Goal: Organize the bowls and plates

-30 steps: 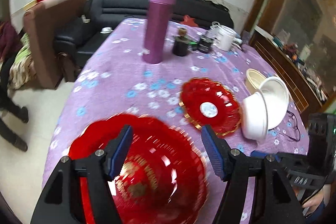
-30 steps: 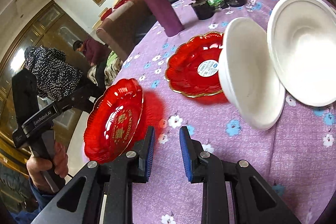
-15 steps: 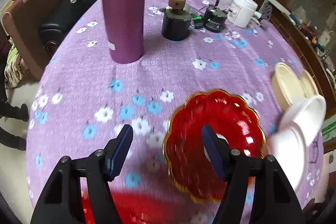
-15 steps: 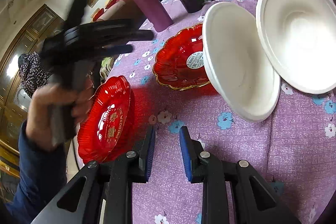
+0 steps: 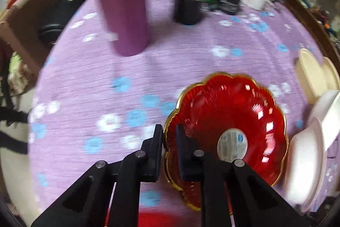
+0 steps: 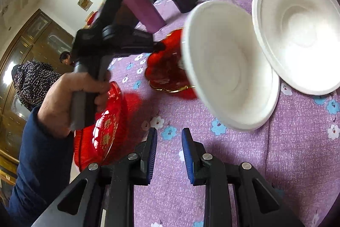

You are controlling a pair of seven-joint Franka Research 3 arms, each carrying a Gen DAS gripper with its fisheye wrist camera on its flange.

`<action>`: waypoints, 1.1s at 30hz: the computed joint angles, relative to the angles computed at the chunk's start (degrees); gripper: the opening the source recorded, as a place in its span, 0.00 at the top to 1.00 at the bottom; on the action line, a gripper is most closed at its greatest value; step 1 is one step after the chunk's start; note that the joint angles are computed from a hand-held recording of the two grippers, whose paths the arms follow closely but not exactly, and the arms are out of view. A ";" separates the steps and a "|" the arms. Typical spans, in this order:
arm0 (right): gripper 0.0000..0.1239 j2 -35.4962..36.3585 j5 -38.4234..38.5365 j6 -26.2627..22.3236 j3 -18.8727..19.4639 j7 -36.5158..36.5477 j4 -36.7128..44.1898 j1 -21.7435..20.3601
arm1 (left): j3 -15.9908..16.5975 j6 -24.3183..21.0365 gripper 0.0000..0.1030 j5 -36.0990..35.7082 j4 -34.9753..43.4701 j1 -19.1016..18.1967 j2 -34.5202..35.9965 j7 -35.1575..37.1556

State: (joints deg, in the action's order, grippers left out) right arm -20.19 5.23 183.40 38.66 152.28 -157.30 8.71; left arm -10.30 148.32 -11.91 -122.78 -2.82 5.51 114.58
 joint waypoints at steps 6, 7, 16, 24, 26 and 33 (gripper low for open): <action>0.79 2.16 -1.39 -0.45 -1.39 -1.12 2.57 0.28 | 1.57 -1.34 0.88 0.04 2.12 2.89 1.31 -0.72; 0.79 1.62 -1.63 -0.84 -1.39 -1.28 2.88 0.32 | 1.63 -1.25 0.88 -0.06 1.95 3.20 1.09 -0.55; 0.79 3.52 -9.38 -10.02 -7.21 -3.72 11.57 -3.04 | 1.37 -1.22 0.70 -1.56 1.71 3.61 0.86 1.68; 0.79 15.20 -16.73 -14.55 -13.68 -4.24 20.69 -2.70 | 1.23 1.61 0.66 0.08 0.51 3.10 0.34 0.90; 0.79 17.59 -19.49 -15.69 -14.97 -3.65 22.86 -2.28 | 1.27 2.30 0.66 0.89 0.17 2.92 0.23 0.54; 0.79 23.98 -17.89 -22.04 -20.56 -10.87 29.67 2.44 | 1.47 2.87 0.66 4.31 0.39 2.77 1.25 -1.30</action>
